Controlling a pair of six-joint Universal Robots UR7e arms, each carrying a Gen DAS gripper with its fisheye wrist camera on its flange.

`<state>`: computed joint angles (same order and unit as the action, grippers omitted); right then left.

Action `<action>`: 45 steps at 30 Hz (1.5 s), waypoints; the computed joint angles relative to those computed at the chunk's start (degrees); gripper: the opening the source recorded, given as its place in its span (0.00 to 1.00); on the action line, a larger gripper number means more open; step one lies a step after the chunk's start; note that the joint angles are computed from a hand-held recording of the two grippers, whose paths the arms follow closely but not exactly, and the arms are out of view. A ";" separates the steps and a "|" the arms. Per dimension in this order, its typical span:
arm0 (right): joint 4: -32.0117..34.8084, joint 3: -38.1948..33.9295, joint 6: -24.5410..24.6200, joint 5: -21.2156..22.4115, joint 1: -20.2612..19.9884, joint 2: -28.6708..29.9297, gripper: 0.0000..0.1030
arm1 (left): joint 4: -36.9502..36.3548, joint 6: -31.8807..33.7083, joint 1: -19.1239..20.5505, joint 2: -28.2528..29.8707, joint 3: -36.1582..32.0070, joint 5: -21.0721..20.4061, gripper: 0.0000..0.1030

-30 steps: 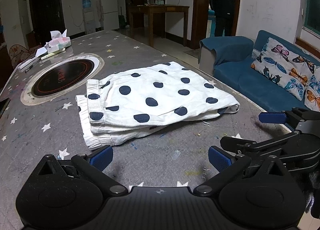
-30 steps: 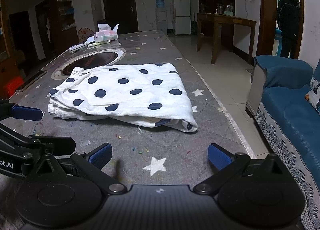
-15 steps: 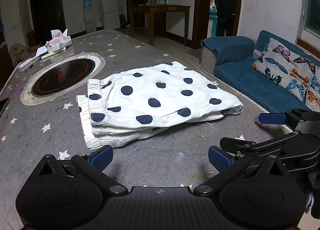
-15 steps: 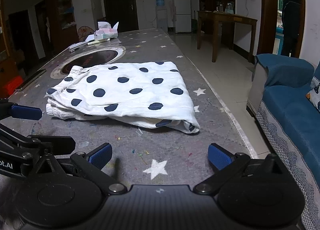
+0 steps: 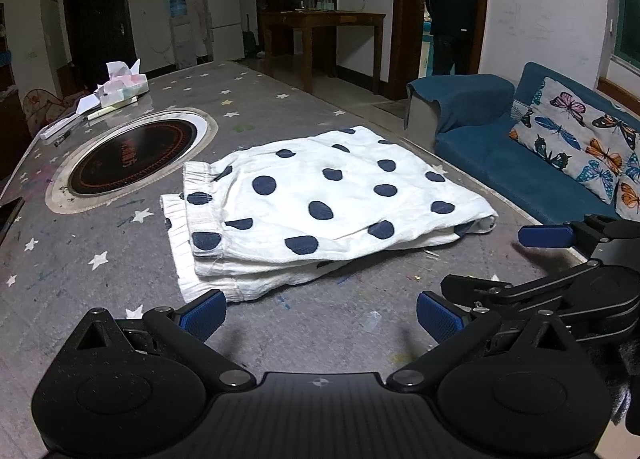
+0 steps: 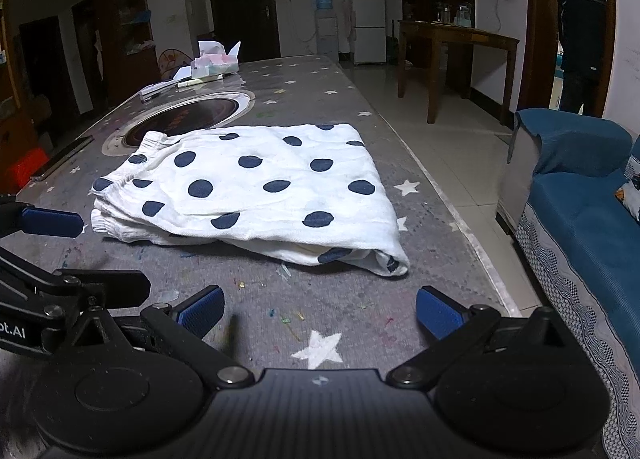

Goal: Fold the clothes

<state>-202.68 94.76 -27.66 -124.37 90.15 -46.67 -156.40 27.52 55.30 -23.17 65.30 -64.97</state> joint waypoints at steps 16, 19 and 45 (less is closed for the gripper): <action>2.14 -2.04 0.05 0.07 0.08 1.00 1.00 | 1.09 -0.69 0.57 0.74 -1.94 0.41 1.00; 2.30 -2.30 -0.04 0.05 0.13 1.10 1.00 | 1.10 -0.91 0.68 0.77 -2.16 0.50 1.00; 2.41 -2.87 -0.36 0.73 0.87 1.74 1.00 | -1.33 -1.43 0.77 -0.73 0.09 1.18 1.00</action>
